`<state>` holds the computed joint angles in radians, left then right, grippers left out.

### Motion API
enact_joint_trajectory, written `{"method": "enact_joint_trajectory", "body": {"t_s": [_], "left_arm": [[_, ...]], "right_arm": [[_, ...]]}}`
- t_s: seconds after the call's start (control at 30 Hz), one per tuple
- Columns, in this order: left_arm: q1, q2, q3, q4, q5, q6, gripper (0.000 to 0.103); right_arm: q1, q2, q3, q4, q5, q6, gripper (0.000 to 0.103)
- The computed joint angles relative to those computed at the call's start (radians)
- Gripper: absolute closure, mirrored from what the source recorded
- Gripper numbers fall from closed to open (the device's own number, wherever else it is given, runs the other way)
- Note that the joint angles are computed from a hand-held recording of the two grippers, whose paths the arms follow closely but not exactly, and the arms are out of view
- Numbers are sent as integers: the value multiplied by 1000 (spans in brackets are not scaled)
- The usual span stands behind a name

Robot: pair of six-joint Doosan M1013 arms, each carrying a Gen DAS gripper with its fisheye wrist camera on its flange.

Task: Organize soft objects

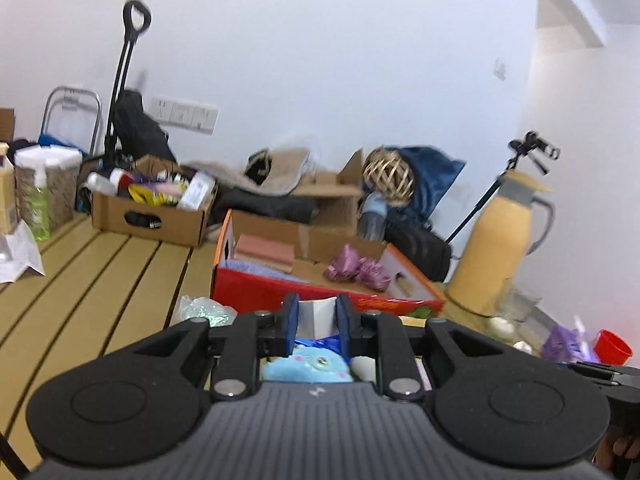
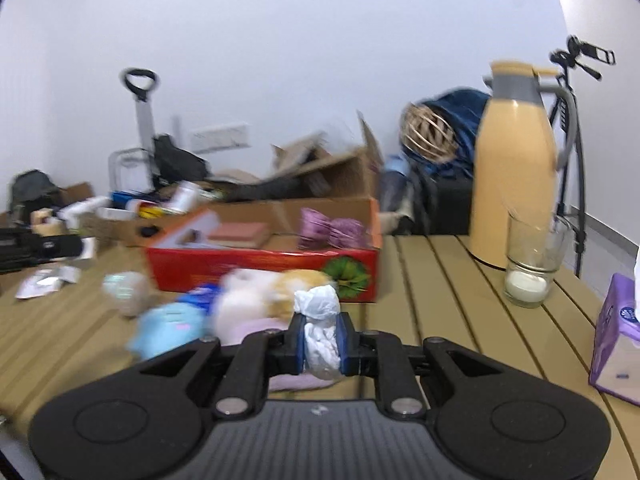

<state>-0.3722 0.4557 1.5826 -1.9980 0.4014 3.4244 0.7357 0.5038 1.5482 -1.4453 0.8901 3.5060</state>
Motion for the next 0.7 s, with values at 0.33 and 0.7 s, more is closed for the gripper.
{"method": "enact_joint_trajectory", "body": {"t_s": [0.33, 0.7], "left_arm": [[19, -105, 157, -203, 80, 228, 82], [22, 55, -170, 350, 80, -315, 82]], "right_arm": [[82, -22, 19, -61, 18, 33, 88], [-39, -6, -82, -38, -174, -147, 88]]}}
